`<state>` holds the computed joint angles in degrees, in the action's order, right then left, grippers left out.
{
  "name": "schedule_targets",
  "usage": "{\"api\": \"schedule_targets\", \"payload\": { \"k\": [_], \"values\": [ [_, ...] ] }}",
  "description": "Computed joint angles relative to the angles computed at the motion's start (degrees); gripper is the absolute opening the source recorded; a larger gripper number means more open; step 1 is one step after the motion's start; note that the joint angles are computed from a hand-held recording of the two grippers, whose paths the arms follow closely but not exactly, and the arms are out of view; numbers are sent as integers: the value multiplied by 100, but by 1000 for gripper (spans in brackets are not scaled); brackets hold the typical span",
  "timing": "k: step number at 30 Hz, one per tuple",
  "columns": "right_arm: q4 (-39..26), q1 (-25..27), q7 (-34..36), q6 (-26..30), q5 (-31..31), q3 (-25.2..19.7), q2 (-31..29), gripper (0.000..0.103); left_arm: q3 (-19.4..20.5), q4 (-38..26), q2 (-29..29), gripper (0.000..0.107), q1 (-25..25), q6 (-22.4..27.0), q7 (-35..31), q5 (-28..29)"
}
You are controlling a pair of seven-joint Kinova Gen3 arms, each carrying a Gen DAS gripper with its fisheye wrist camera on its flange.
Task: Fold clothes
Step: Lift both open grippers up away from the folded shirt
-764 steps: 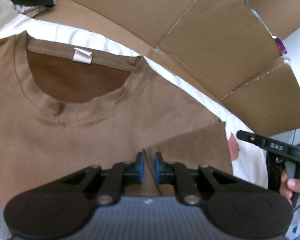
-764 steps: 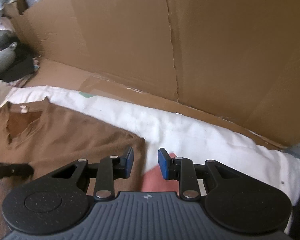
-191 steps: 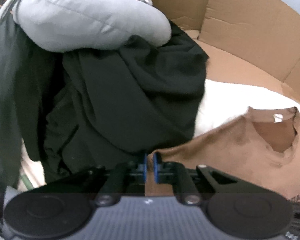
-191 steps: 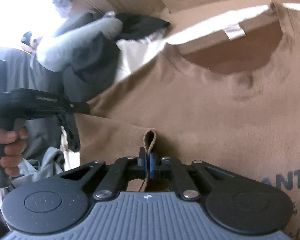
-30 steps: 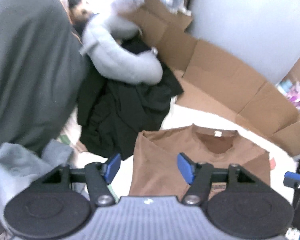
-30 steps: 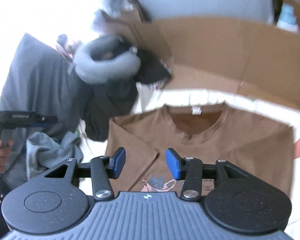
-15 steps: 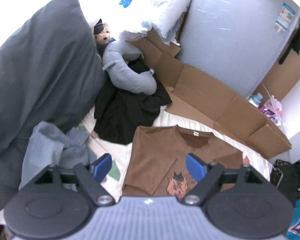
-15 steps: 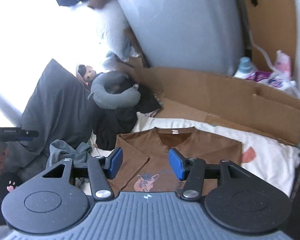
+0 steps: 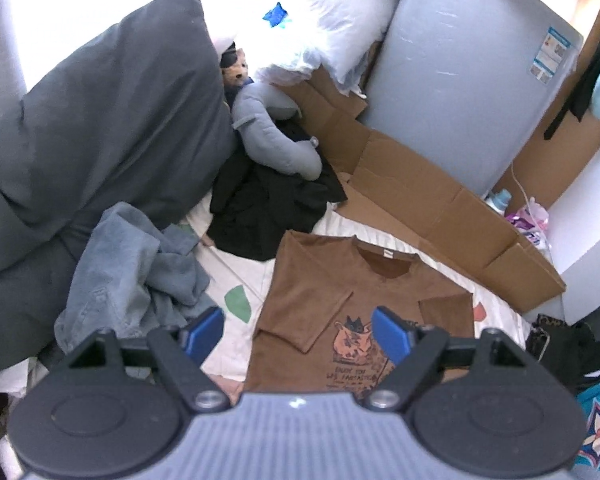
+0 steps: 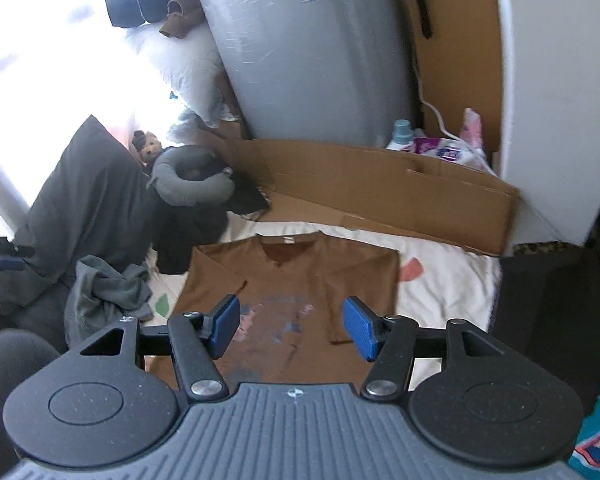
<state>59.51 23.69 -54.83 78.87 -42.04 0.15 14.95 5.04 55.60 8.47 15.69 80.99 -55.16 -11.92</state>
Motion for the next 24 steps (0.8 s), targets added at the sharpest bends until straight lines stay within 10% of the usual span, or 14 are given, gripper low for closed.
{"api": "schedule_targets", "payload": {
  "k": [24],
  "values": [
    [2865, 325, 880, -808, -198, 927, -924, 64, 309, 2659, -1063, 83, -354, -1012, 299, 255]
  ]
}}
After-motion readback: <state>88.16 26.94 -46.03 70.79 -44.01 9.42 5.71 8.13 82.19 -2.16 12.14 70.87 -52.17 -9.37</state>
